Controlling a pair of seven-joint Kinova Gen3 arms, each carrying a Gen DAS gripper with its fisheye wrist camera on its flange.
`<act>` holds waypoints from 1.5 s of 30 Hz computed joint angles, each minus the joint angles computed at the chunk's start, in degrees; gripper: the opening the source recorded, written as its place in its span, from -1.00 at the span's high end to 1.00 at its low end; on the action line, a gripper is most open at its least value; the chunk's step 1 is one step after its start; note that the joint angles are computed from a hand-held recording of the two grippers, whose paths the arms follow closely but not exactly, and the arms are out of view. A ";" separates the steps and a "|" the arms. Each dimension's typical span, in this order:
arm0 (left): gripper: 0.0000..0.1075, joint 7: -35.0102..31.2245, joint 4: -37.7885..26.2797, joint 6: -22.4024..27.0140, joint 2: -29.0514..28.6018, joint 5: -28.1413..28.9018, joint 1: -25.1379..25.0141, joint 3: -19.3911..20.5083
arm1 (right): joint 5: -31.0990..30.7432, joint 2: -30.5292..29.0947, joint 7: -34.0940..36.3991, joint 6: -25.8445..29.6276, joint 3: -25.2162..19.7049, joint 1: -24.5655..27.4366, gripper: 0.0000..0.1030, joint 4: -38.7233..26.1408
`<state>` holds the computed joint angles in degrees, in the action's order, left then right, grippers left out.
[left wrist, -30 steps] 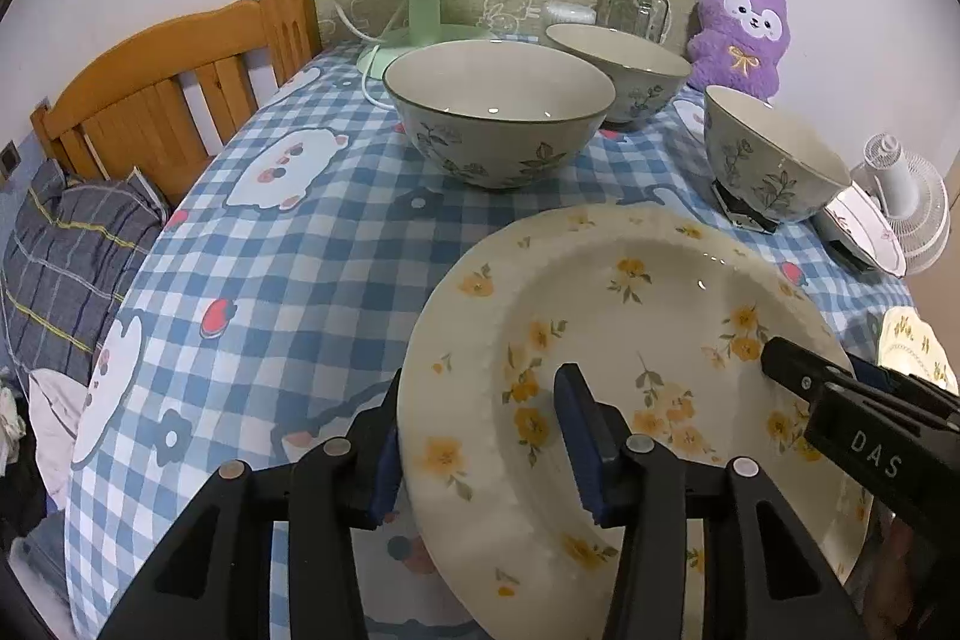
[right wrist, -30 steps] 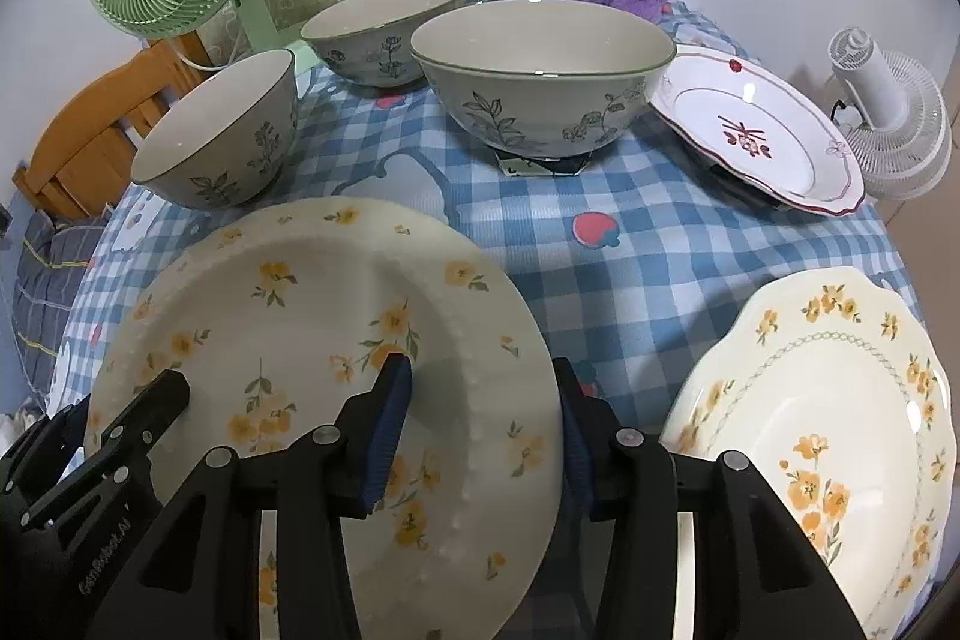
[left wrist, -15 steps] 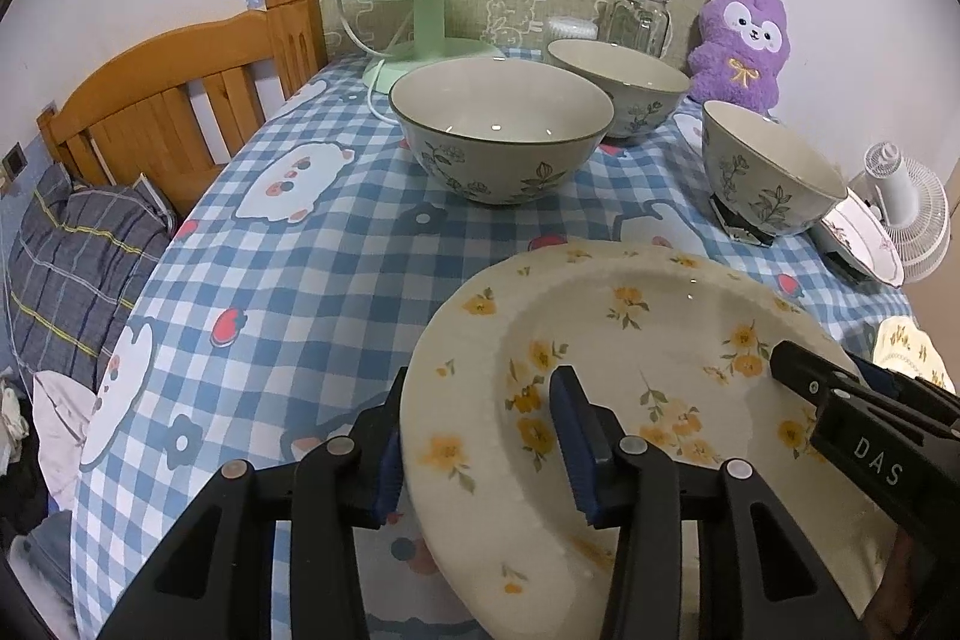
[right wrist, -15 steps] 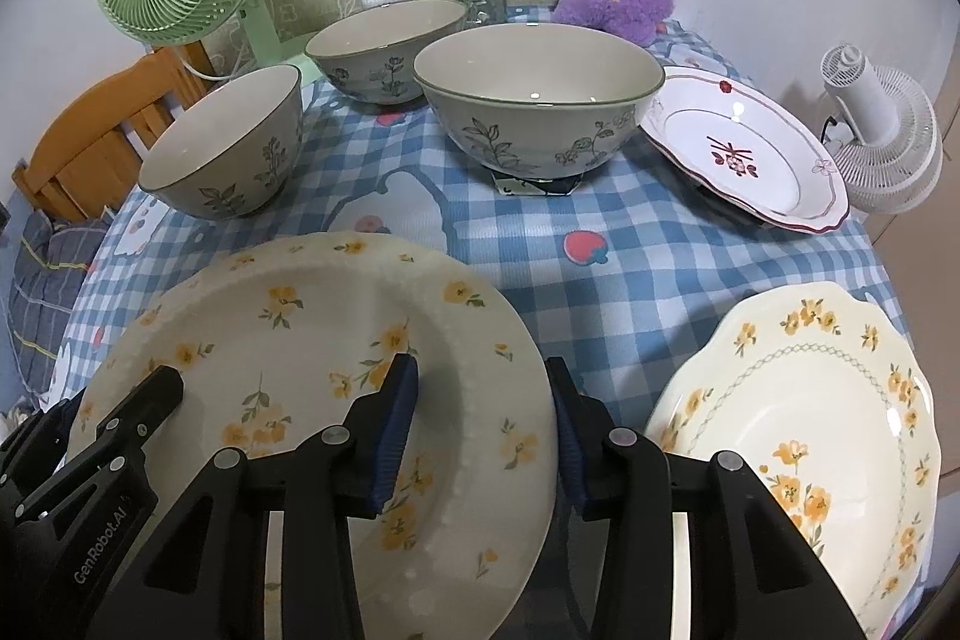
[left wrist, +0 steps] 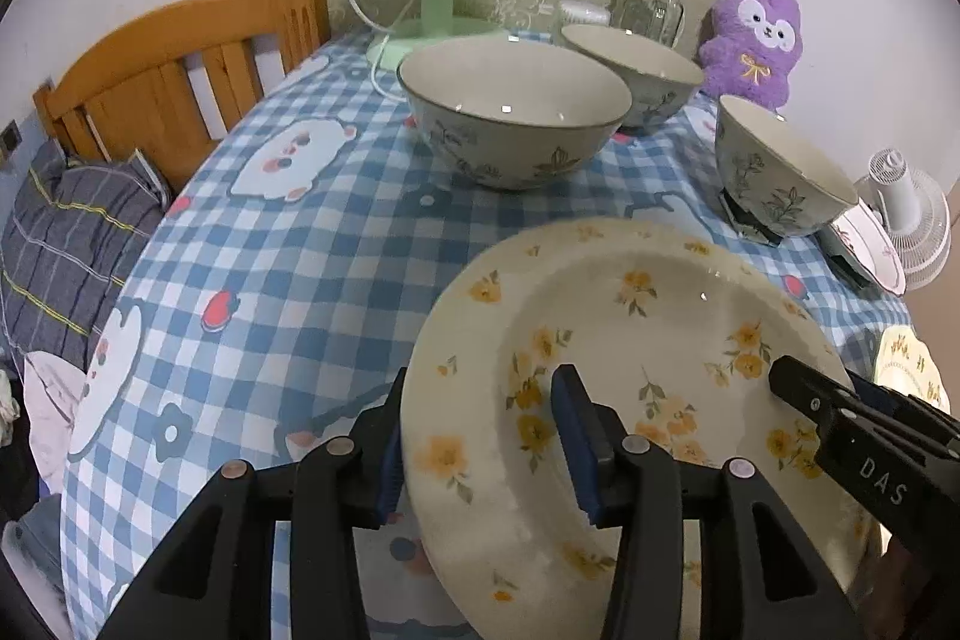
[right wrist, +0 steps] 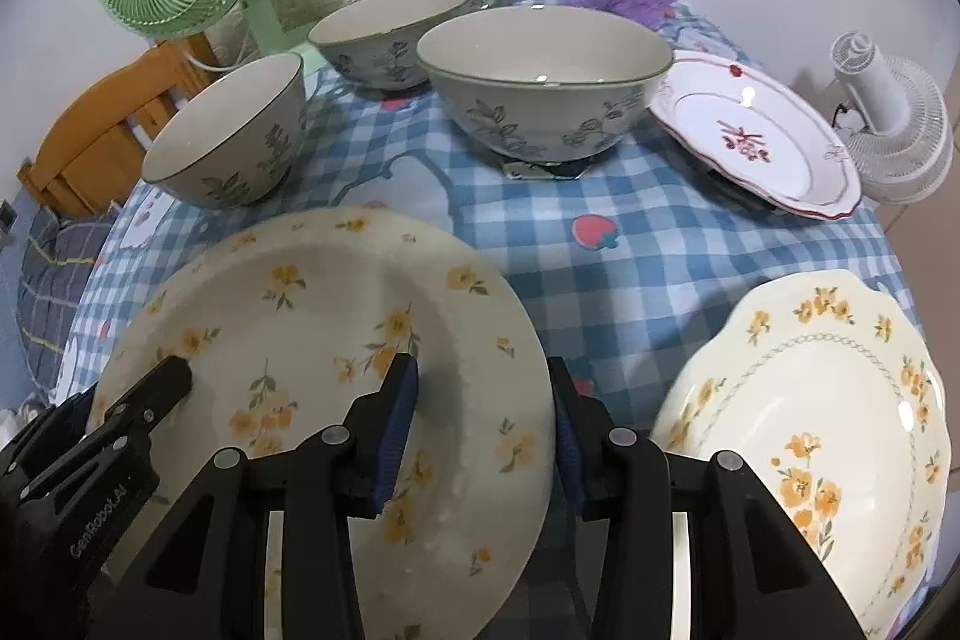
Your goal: Organize plates and bowls
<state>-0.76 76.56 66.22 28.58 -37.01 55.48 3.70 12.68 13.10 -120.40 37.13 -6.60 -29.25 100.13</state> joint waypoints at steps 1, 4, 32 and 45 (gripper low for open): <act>0.09 -0.96 0.43 -0.85 -0.30 1.10 -0.99 0.51 | -1.30 0.54 1.29 0.73 -0.44 0.71 0.12 -0.67; 0.04 -2.86 1.90 -3.44 -1.14 3.47 -3.28 1.51 | -5.55 1.68 5.47 2.35 -1.86 3.26 0.08 -2.23; 0.08 -24.01 -4.39 0.91 -0.02 10.85 -6.16 0.86 | -14.37 8.25 27.27 18.37 -1.05 5.91 0.01 -15.94; 0.07 -23.38 -6.18 3.09 0.21 9.65 -5.27 0.75 | -14.27 6.54 27.11 18.48 -0.80 5.92 0.01 -15.42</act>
<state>-24.15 70.38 69.31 28.79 -27.36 50.21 4.44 -1.59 19.64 -93.29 55.62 -7.40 -23.32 84.71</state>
